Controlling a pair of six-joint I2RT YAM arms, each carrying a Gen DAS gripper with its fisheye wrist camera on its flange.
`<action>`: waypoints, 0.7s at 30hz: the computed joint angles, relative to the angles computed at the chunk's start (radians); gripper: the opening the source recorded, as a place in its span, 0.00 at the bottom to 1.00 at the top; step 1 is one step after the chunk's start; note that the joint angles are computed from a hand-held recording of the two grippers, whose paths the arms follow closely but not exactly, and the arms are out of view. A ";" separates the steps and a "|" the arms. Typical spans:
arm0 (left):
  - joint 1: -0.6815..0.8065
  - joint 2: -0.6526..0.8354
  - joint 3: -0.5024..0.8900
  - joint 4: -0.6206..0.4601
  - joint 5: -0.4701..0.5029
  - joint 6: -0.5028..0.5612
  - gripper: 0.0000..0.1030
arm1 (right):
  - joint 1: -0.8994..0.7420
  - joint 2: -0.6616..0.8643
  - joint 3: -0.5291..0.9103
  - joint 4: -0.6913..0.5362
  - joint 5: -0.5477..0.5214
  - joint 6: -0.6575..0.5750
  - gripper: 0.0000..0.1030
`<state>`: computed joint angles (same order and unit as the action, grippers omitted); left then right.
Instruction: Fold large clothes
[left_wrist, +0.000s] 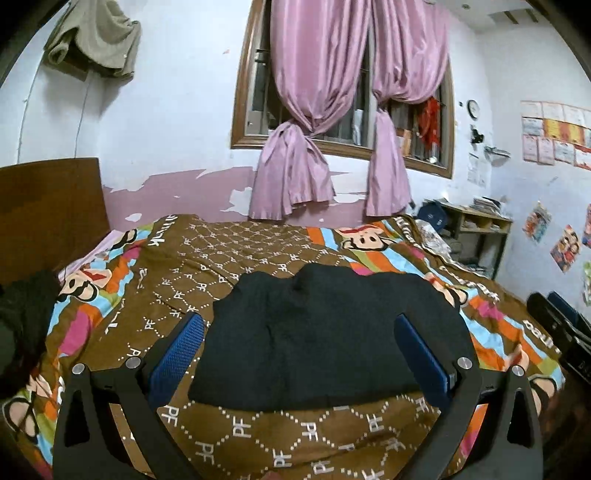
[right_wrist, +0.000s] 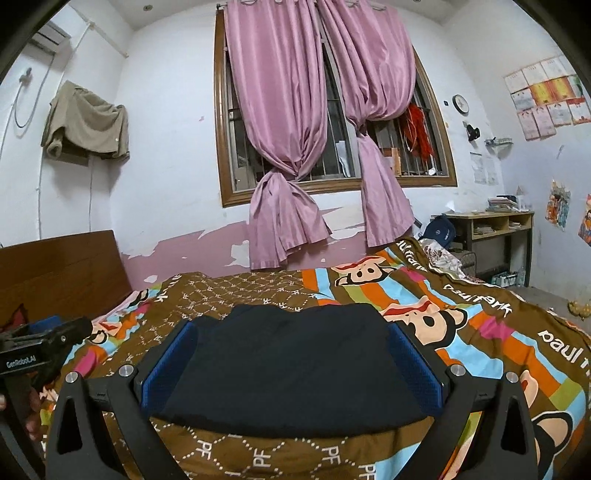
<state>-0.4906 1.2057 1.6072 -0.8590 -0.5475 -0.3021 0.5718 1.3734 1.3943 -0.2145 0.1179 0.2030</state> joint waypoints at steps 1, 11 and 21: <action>-0.016 -0.015 -0.010 -0.008 -0.012 -0.006 0.98 | 0.010 -0.011 -0.006 -0.004 0.011 0.001 1.00; -0.097 -0.130 -0.078 -0.071 -0.096 -0.094 0.98 | 0.116 -0.092 -0.067 -0.034 0.083 -0.046 1.00; -0.207 -0.221 -0.234 -0.106 -0.222 -0.170 0.98 | 0.178 -0.150 -0.228 0.084 0.147 -0.060 1.00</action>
